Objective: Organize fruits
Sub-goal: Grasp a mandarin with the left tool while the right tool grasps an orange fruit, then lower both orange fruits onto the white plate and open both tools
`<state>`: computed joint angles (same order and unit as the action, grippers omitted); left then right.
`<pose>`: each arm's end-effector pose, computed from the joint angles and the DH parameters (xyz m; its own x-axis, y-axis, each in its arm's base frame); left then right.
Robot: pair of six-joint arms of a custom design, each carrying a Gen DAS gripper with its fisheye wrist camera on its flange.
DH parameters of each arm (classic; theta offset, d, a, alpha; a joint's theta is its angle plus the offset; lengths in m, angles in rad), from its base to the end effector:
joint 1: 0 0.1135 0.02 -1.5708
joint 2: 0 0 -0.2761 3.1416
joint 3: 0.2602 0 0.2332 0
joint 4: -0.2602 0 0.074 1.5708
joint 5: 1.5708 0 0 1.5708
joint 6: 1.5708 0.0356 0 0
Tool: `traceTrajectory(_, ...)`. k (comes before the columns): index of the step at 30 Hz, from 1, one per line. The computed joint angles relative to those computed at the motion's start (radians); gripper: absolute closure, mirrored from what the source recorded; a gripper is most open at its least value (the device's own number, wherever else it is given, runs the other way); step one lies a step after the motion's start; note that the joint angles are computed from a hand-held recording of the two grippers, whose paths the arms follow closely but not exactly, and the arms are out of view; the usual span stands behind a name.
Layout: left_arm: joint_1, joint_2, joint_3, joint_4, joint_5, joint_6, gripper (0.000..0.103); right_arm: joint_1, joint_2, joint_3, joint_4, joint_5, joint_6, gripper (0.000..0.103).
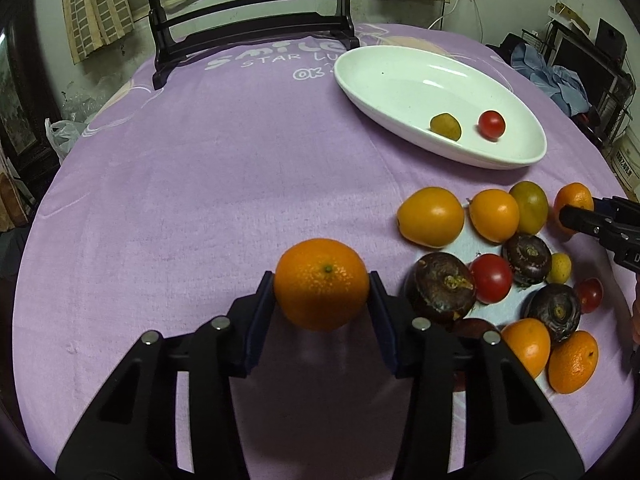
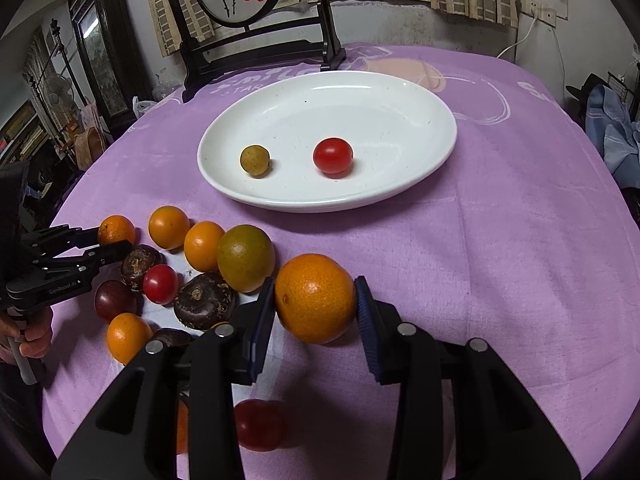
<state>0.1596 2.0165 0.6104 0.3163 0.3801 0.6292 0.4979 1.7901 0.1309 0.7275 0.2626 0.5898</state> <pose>0.2832 0.0322 0.0553 -0.6948 0.4417 -0.5676 0.5328 0.8462 0.0063 0.1666 0.0800 0.0662 -0.7669 0.1945 -0.6116 0.1220 0.9798 0.1586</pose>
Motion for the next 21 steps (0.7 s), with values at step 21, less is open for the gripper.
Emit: traceTrajectory(21, -0.345, 0.050, 0.263, -0.042, -0.072, -0.381, 0.057, -0.307, 0.147, 0.109, 0.269, -0.086, -0.118, 0.064)
